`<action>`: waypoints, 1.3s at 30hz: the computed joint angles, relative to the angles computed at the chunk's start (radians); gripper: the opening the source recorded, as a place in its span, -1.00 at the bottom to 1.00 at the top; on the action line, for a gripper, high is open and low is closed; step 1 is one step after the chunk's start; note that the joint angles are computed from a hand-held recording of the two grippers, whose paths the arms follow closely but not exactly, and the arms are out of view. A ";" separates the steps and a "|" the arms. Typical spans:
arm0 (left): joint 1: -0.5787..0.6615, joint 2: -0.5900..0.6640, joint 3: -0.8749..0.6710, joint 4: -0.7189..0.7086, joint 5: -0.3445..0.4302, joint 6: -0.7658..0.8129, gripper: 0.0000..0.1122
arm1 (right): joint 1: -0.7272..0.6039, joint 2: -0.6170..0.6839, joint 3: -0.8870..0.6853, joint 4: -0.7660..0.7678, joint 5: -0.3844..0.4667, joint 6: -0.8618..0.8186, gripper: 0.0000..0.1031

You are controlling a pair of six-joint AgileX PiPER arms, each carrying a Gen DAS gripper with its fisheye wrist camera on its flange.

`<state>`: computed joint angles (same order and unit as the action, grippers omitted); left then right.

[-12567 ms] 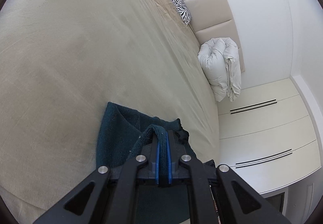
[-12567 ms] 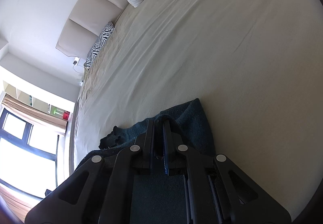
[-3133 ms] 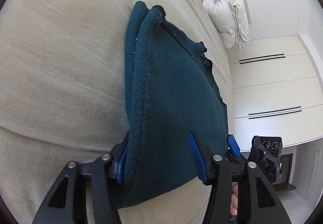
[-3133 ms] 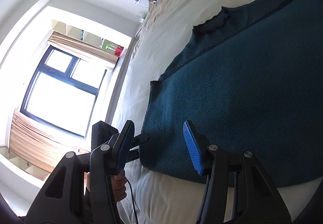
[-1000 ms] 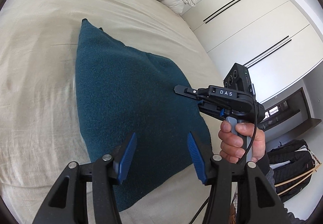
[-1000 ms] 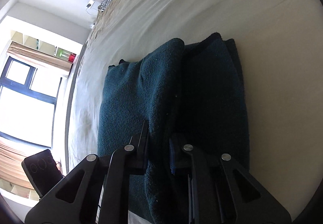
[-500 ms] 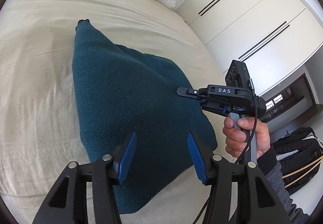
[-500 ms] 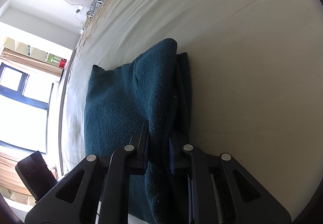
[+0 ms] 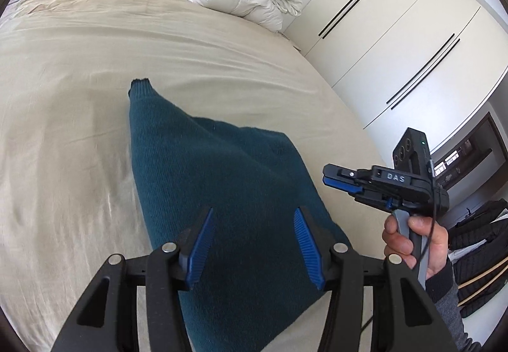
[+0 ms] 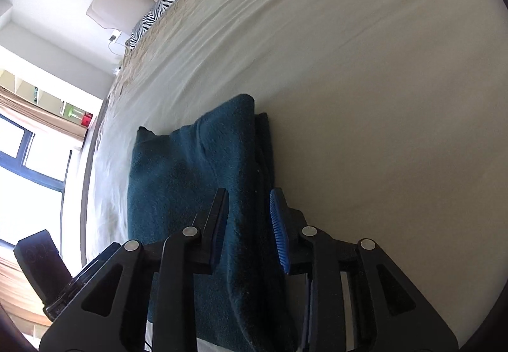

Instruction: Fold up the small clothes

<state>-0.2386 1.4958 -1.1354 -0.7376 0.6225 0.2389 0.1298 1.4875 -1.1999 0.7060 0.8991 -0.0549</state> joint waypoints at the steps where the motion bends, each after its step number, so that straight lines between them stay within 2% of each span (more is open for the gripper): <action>1: 0.001 0.034 -0.043 0.009 0.003 -0.003 -0.03 | -0.007 0.012 -0.026 0.049 0.023 -0.033 -0.50; 5: -0.039 0.185 -0.214 0.202 -0.007 -0.163 -0.04 | 0.026 0.119 -0.130 0.122 0.071 -0.087 -0.50; 8: -0.045 0.320 -0.308 0.279 0.052 -0.241 -0.09 | 0.002 0.216 -0.169 0.161 0.079 -0.081 -0.49; 9: -0.053 0.338 -0.304 0.307 0.032 -0.250 -0.13 | 0.001 0.244 -0.170 0.154 0.067 -0.072 -0.51; 11: -0.085 0.352 -0.299 0.399 -0.013 -0.287 -0.15 | -0.006 0.267 -0.091 0.241 0.008 -0.173 -0.62; 12: -0.099 0.360 -0.307 0.434 -0.018 -0.319 -0.15 | -0.026 0.269 -0.065 0.292 0.009 -0.221 -0.71; 14: -0.112 0.372 -0.324 0.476 -0.015 -0.352 -0.14 | -0.047 0.274 -0.011 0.366 -0.001 -0.313 -0.74; 17: -0.116 0.368 -0.321 0.487 -0.023 -0.351 -0.13 | -0.035 0.222 0.011 0.292 -0.021 -0.259 -0.72; 19: -0.122 0.332 -0.293 0.488 -0.030 -0.373 -0.14 | -0.025 0.136 0.068 0.275 -0.034 -0.257 -0.65; 22: -0.150 0.217 -0.191 0.505 -0.041 -0.403 -0.16 | -0.052 -0.032 0.222 0.353 0.019 -0.359 -0.65; 24: -0.199 0.141 -0.111 0.615 -0.064 -0.504 -0.16 | -0.036 -0.114 0.291 0.342 0.033 -0.370 -0.65; 27: -0.253 0.127 -0.039 0.737 -0.098 -0.611 -0.16 | -0.012 -0.150 0.401 0.295 0.016 -0.366 -0.65; 29: -0.259 0.142 -0.015 0.735 -0.125 -0.610 -0.16 | -0.060 -0.156 0.515 0.392 -0.002 -0.503 -0.67; 31: -0.267 0.154 -0.046 0.768 -0.093 -0.646 -0.15 | -0.100 -0.186 0.555 0.431 0.015 -0.534 -0.70; 34: -0.281 0.150 -0.076 0.813 -0.046 -0.680 -0.15 | -0.091 -0.298 0.529 0.319 0.017 -0.417 -0.59; 37: -0.304 0.113 -0.063 0.870 -0.017 -0.731 -0.14 | -0.146 -0.358 0.489 0.274 0.057 -0.385 -0.34; 38: -0.313 0.099 -0.058 0.892 -0.006 -0.755 -0.12 | -0.149 -0.336 0.444 0.252 0.049 -0.353 0.01; 39: -0.321 0.085 -0.052 0.908 0.001 -0.773 -0.05 | -0.163 -0.348 0.435 0.234 0.043 -0.333 0.23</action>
